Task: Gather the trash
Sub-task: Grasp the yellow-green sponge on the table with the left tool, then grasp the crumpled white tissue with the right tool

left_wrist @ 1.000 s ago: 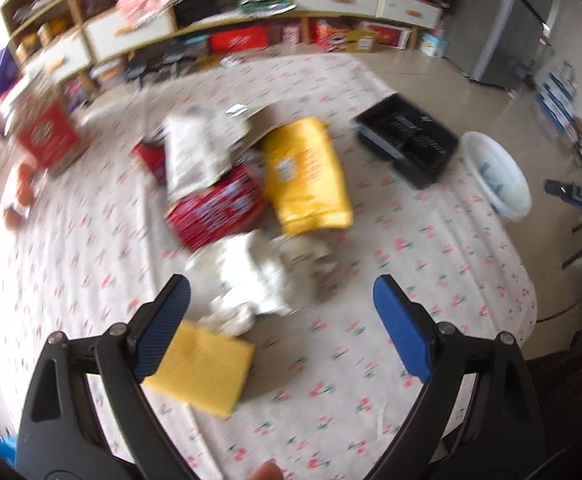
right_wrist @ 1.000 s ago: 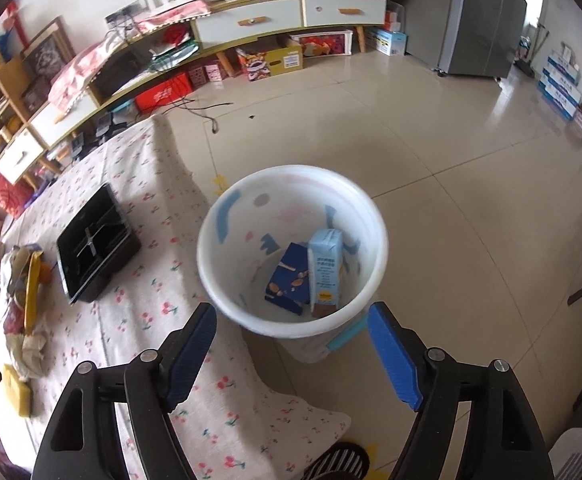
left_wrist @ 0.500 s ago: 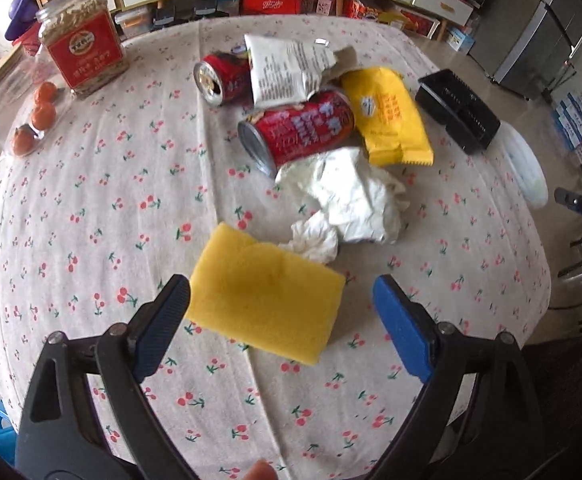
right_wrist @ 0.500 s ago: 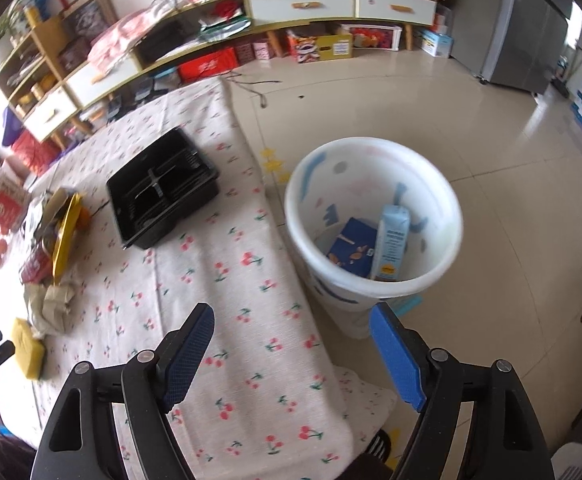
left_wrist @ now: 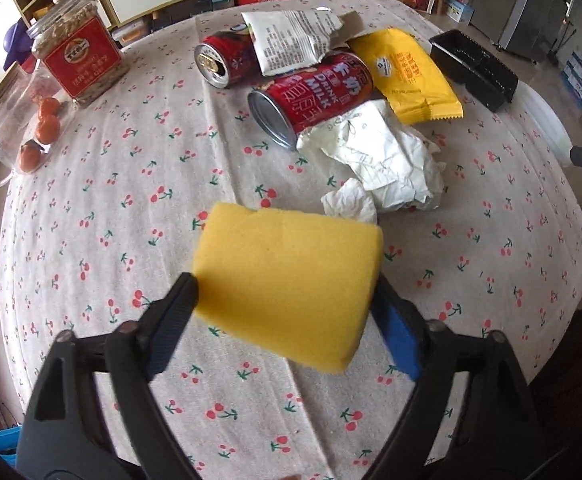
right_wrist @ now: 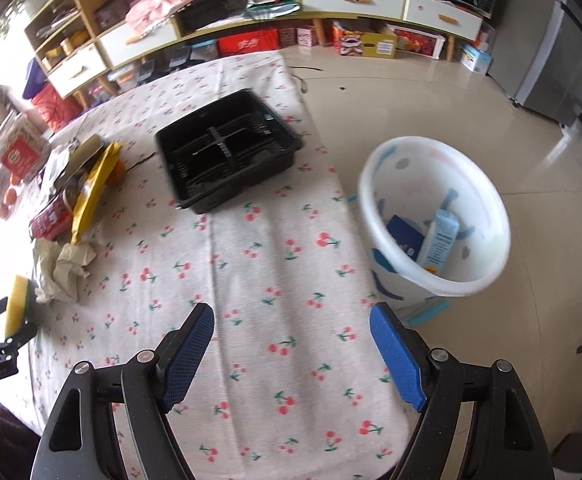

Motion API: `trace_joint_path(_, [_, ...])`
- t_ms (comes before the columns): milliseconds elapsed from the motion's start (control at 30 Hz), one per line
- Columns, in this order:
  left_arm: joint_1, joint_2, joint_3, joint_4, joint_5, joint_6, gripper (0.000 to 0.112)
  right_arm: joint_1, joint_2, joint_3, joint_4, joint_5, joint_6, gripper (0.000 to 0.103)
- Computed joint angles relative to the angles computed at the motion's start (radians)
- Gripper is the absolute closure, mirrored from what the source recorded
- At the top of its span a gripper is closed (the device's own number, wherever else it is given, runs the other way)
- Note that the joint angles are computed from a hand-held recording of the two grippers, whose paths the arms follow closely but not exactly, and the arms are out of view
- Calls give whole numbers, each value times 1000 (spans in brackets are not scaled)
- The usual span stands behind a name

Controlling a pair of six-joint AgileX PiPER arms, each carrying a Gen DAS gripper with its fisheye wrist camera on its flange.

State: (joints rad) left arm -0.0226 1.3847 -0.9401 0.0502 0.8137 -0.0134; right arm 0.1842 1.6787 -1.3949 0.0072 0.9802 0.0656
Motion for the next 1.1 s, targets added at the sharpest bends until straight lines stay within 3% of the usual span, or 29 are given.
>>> trace_joint_path(133, [72, -41, -8, -113, 2, 92, 43, 49, 5, -4, -11, -2, 20, 21])
trace_joint_path(300, [98, -89, -7, -151, -21, 112, 63, 114, 32, -35, -15, 3, 44, 21])
trace_joint_path(400, [136, -109, -13, -184, -27, 139, 70, 154, 58, -66, -7, 10, 53, 21])
trace_joint_path(633, [214, -165, -16, -285, -30, 218, 72, 244, 135, -168, 4, 7, 91, 21])
trace_joint_path(1100, [286, -170, -6, -289, -50, 255, 72, 382, 340, -382, 167, 19, 30, 23])
